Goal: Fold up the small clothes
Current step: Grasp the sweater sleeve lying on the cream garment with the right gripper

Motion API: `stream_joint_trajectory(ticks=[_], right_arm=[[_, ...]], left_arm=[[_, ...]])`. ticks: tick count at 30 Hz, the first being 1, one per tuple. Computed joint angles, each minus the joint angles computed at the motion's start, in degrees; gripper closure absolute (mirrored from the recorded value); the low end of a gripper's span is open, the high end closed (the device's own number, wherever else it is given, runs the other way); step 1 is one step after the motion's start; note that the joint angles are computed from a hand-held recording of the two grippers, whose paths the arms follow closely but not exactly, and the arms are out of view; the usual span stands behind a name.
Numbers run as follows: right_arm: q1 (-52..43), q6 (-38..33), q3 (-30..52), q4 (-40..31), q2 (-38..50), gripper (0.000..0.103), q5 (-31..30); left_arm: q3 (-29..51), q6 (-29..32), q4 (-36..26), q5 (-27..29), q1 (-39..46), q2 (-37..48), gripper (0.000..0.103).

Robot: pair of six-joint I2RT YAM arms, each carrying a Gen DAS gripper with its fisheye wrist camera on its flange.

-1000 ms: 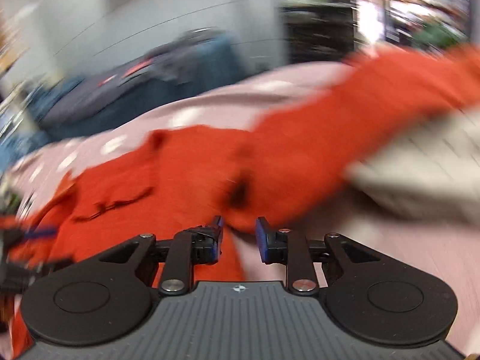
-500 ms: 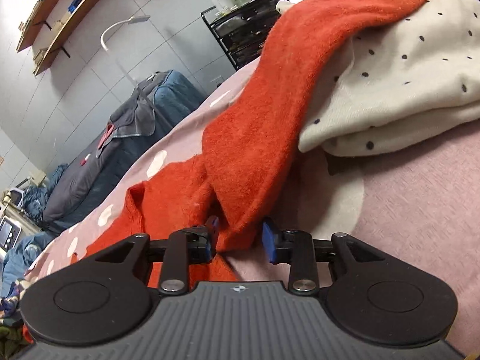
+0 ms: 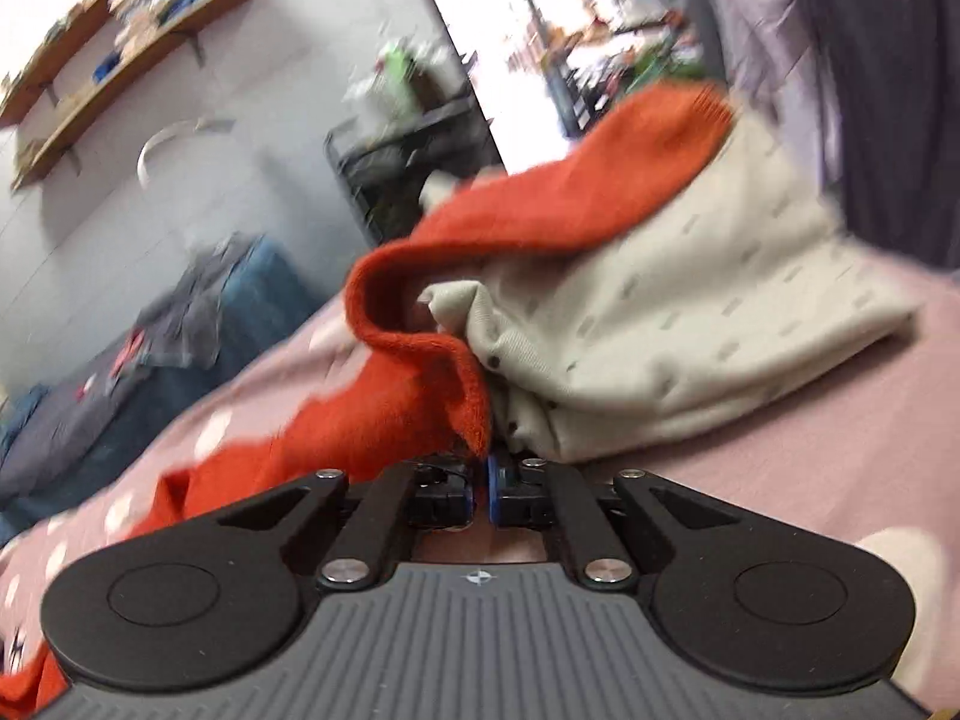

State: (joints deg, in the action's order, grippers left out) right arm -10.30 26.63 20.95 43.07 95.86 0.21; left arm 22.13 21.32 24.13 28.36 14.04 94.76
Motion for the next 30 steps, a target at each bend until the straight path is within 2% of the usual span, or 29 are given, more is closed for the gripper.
stream_joint_trajectory(ticks=[5, 7, 9, 11, 13, 15, 18, 20, 23, 27, 29, 30], right_arm=[[-1.0, 0.04, 1.14, -9.29, -7.79, 0.095, -13.35], [1.07, 0.86, 1.98, -10.45, -9.37, 0.095, -15.93], [2.82, 0.26, 2.37, -7.88, -10.4, 0.095, -14.71], [4.05, -1.75, 4.74, -9.8, -11.53, 0.095, -9.46], [2.3, -0.9, 7.31, -11.72, -11.01, 0.092, -7.86], [-0.09, -1.22, 9.05, -14.73, -10.08, 0.064, -7.5], [-5.44, -0.98, 8.46, -16.47, -7.87, 0.038, -15.29], [-9.87, -1.28, 6.93, -16.47, -7.66, 0.036, -19.32], [-15.83, -1.03, 6.15, -15.29, -9.6, 0.035, -16.93], [-20.92, -3.91, 16.73, -19.79, -2.65, 0.035, -19.07], [-21.11, -5.59, 22.26, -21.82, 2.17, 0.036, -17.29], [-21.63, -6.21, 24.27, -21.94, 4.54, 0.04, -17.24]], left_arm=[[0.98, -1.66, -0.71, 0.68, -0.81, 0.65, 0.004], [1.28, -2.11, -1.06, 0.36, -1.85, 0.69, 0.004], [0.92, -1.82, -1.42, 1.03, -2.18, -0.16, 0.004], [-0.01, -1.26, -0.85, 1.9, -1.94, -0.98, 0.004], [-0.4, -1.24, -0.66, 1.54, -2.0, -0.97, 0.004], [-0.23, -0.94, -0.87, 1.39, -2.21, -0.22, 0.004], [0.09, -0.25, -1.25, 0.76, -2.97, 0.49, 0.003], [-0.06, 0.04, -1.0, 0.56, -3.43, 0.51, 0.003], [0.39, -0.8, -1.49, 0.28, -4.19, 0.65, 0.003], [0.84, -2.74, -2.97, 1.28, -4.14, 0.28, 0.003], [0.06, -2.0, -3.34, 1.12, -4.08, -0.9, 0.003], [-0.37, -1.14, -3.45, 0.74, -4.03, -1.47, 0.002]])
